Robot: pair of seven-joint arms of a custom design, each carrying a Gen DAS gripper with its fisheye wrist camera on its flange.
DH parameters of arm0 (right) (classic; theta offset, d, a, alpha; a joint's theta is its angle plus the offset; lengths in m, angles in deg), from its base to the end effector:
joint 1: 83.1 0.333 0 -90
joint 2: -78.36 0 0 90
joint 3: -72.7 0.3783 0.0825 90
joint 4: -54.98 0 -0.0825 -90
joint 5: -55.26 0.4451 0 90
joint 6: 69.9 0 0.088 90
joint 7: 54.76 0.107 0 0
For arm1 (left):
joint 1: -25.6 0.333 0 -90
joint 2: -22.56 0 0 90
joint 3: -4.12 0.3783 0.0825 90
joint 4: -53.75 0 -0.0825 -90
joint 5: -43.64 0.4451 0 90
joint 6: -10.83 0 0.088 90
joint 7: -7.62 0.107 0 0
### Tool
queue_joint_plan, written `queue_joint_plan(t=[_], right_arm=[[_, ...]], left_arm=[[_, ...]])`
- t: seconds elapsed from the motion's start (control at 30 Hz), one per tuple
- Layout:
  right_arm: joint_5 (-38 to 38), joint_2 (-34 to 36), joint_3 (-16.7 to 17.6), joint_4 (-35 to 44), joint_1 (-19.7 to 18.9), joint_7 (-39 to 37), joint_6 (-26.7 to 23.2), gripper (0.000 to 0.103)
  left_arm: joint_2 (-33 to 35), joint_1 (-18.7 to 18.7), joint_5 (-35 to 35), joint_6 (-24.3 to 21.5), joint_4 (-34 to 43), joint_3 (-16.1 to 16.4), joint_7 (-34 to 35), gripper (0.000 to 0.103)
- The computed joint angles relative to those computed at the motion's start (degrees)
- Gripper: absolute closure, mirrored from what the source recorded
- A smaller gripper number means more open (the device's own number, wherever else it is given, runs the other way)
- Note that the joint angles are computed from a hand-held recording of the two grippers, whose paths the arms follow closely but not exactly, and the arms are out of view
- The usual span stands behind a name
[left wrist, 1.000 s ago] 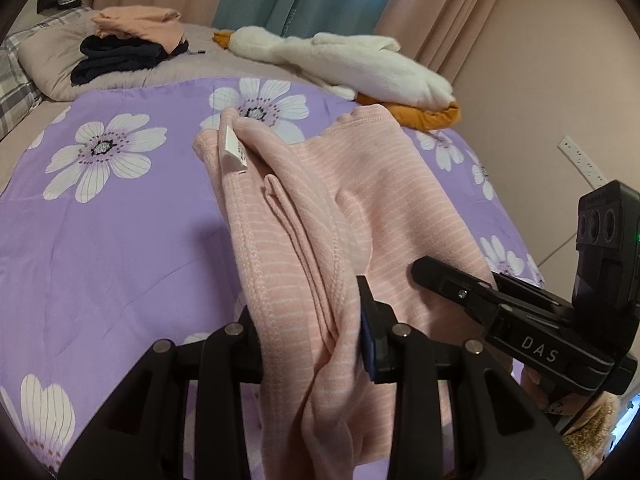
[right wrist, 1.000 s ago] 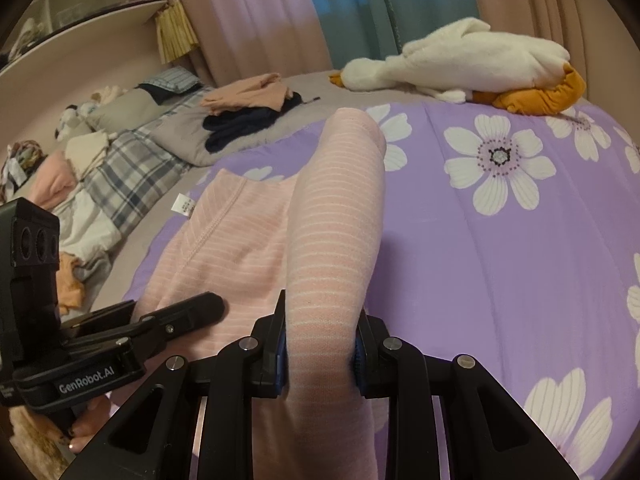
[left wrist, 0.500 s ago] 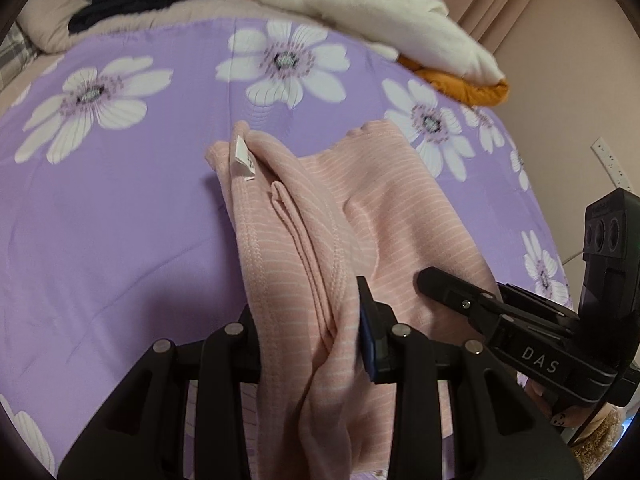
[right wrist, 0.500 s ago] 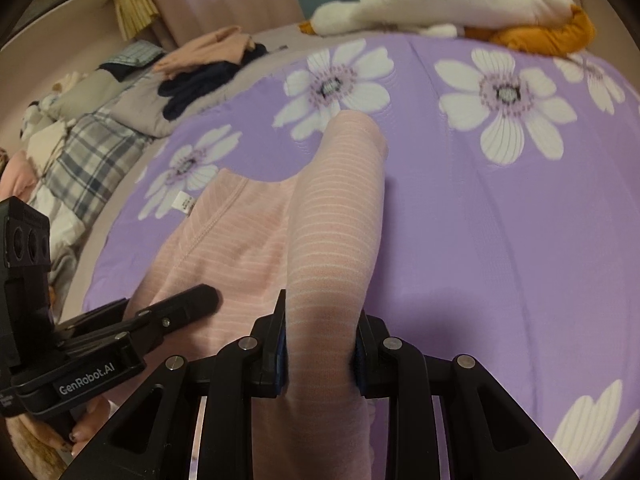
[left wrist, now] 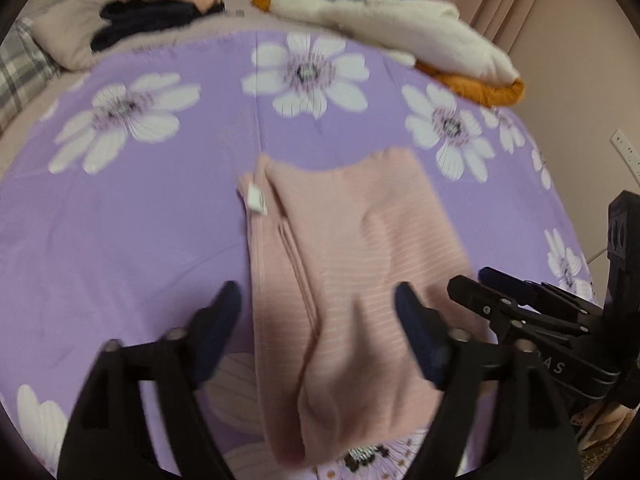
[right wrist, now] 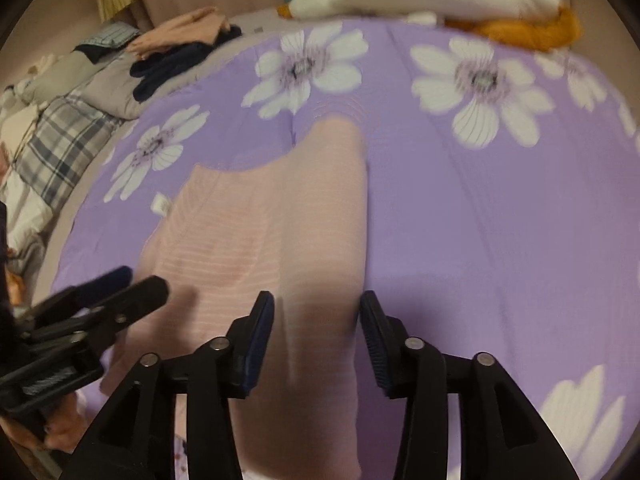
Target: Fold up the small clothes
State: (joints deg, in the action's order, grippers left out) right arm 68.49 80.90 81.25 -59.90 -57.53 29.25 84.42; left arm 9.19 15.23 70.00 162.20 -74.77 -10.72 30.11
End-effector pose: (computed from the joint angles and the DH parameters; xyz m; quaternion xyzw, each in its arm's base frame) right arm 0.5567 0.3663 0.5423 -0.8187 0.4732 -0.0901 0.3124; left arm 0.5027 -0.2604 0.5635 -0.7773 0.5214 -0.2983 0.1868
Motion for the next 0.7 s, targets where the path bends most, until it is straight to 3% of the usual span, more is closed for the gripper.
queue_joint_plan(t=[0.03, 0.13, 0.4, 0.57, 0.7], right_arm=[[0.2, -1.0, 0.0, -0.7, 0.0, -0.3, 1.0, 0.038], [0.8, -4.8, 0.2, -3.3, 0.0, -1.3, 4.6, 0.025], [-4.8, -13.7, 1.5, -10.2, -1.9, 3.4, 11.4, 0.018], [-3.2, -16.5, 2.0, -13.3, -2.6, 4.9, 11.0, 0.017], [-4.8, -18.1, 3.2, -15.2, -4.0, 8.2, 9.7, 0.017]], left_arm=[[-1.5, 0.4, 1.9, -0.9, 0.0, -0.8, -1.3, 0.014], [-4.3, 0.4, 4.3, -3.5, 0.6, -2.0, -1.8, 0.001], [-10.5, 0.0, 8.5, -8.8, 0.9, -5.4, -4.8, 0.001], [-12.3, -1.6, 7.8, -12.2, 0.2, -6.6, -5.5, 0.001], [-13.0, -3.9, 4.2, -10.4, -1.9, -5.2, -5.7, 0.001]])
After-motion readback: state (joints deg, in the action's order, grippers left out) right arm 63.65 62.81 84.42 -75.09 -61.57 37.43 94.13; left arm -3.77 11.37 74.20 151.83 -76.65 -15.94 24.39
